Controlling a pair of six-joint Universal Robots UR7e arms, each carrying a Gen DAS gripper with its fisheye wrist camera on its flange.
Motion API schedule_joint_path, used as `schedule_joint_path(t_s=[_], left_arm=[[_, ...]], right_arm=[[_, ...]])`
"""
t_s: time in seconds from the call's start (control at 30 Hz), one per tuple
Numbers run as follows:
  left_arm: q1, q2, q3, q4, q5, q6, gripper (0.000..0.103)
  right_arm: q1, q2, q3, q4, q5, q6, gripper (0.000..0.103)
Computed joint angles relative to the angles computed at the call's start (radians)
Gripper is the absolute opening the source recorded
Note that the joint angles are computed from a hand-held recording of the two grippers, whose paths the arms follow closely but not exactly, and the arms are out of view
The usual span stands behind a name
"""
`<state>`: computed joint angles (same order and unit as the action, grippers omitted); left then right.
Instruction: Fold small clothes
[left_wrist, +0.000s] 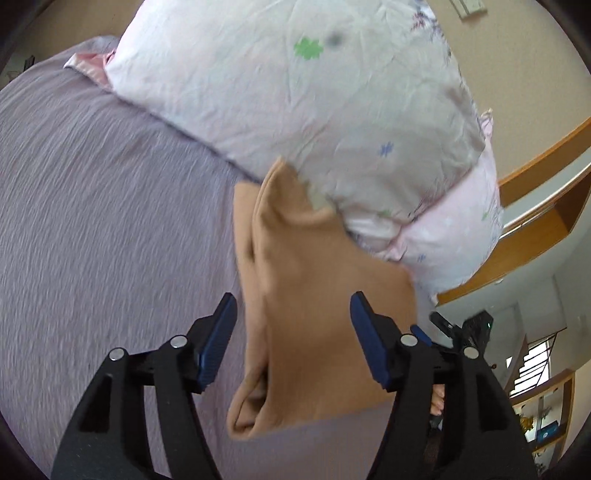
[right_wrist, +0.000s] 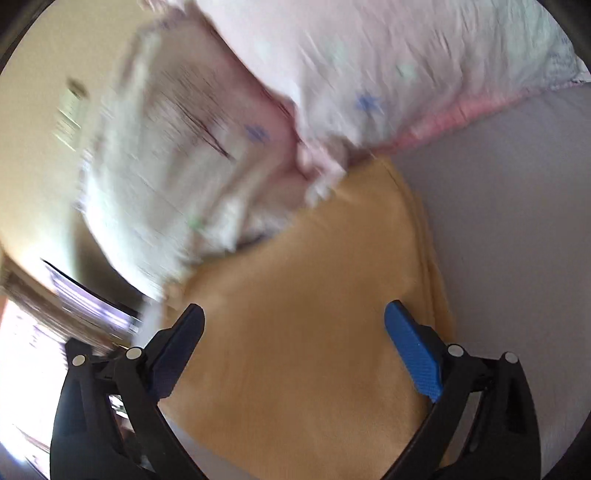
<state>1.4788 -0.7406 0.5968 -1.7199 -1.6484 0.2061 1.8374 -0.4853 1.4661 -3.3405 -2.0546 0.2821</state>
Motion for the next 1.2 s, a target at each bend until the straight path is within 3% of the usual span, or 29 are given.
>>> schedule_joint_path(t_s=[0.07,0.17,0.33,0.37,0.4,0.47,0.63,0.83,0.97,1.03,1.1,1.17,1.2], left_arm=[[-0.007,-0.027,0.07,-0.022,0.049,0.001,0.066],[-0.01,-0.021,0.088,-0.01,0.108,-0.003,0.067],[-0.038,-0.02,0.149,-0.077,0.161,-0.041,0.069],[-0.034,-0.002,0.124,-0.062,0.133,-0.075,0.057],[-0.029,0.025,0.078,-0.02,0.106,-0.107,0.036],[-0.025,0.042,0.053,-0.013,0.085,-0.164,0.025],[-0.07,-0.026,0.137,-0.089,0.011,-0.132,0.021],[-0.219,-0.087,0.331,-0.157,-0.096,0.024,0.021],[-0.303,-0.041,0.416,-0.08,-0.078,0.113,0.032],[-0.309,-0.025,0.427,-0.032,-0.126,0.142,0.033],[-0.287,-0.023,0.417,0.018,-0.23,0.174,0.036],[-0.262,-0.047,0.422,-0.023,-0.256,0.174,0.045],[-0.249,-0.065,0.433,-0.071,-0.234,0.156,0.05]], right_arm=[[0.01,0.003,0.023,-0.06,0.003,-0.057,0.1],[-0.028,-0.016,0.11,-0.252,0.203,-0.098,0.1],[-0.057,-0.042,0.191,-0.407,0.298,-0.06,0.101],[-0.06,-0.056,0.225,-0.452,0.311,-0.053,0.102],[-0.062,-0.059,0.24,-0.484,0.317,-0.046,0.102],[-0.068,-0.055,0.21,-0.482,0.336,-0.05,0.102],[-0.052,-0.058,0.204,-0.531,0.316,-0.072,0.102],[-0.03,-0.057,0.205,-0.585,0.193,-0.071,0.102],[-0.039,-0.071,0.222,-0.571,0.103,-0.006,0.102],[-0.05,-0.084,0.24,-0.56,0.092,0.032,0.102],[-0.06,-0.099,0.251,-0.516,0.098,0.047,0.102],[-0.062,-0.108,0.248,-0.46,0.081,0.058,0.102],[-0.066,-0.111,0.245,-0.433,0.089,0.072,0.102]])
